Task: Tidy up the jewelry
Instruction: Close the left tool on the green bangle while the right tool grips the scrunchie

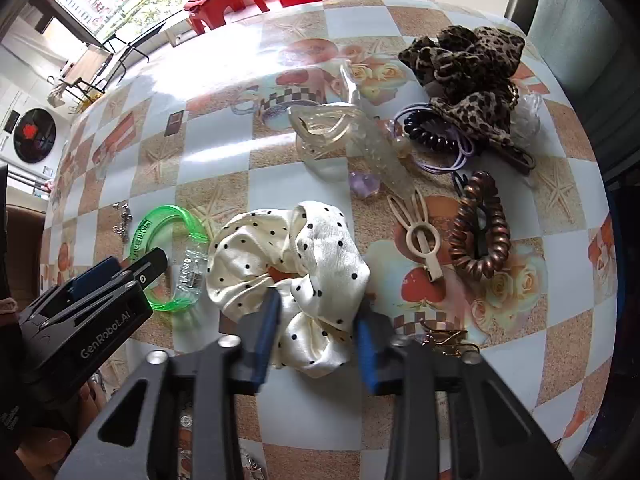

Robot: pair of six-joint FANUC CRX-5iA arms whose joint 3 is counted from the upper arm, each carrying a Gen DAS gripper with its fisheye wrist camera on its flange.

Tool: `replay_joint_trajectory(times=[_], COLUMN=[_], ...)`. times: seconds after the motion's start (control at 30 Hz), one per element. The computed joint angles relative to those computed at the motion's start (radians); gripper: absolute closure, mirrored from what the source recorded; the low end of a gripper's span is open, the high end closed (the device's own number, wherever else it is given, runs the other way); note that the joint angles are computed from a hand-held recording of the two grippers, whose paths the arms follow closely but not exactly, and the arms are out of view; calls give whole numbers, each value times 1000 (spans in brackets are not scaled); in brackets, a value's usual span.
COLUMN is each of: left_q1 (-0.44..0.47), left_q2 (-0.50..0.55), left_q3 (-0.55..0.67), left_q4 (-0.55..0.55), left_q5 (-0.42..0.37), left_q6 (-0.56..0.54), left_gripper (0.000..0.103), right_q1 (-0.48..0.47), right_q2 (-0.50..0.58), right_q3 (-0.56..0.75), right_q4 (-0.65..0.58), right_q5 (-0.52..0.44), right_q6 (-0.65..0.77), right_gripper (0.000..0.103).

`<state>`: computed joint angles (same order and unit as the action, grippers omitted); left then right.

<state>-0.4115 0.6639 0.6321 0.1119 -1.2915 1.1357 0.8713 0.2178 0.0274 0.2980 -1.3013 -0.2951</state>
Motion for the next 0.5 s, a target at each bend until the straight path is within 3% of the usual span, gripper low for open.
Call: replay_joint_trajectory(times=[0.1,0.5], left_q1=[8,60], left_q2=[-5,-87], left_q3=[-1,-93], left_q4=[14,109], left_q5=[-20,-26], left_q6=[-23,-99], left_gripper=[93,93], right_q1=[7,57], right_q2=[2,-48], right_q3=[9,-23], right_q4=[17,64], right_q5=[-2,20], right_q6=[-11,-110], right_gripper=[85,91])
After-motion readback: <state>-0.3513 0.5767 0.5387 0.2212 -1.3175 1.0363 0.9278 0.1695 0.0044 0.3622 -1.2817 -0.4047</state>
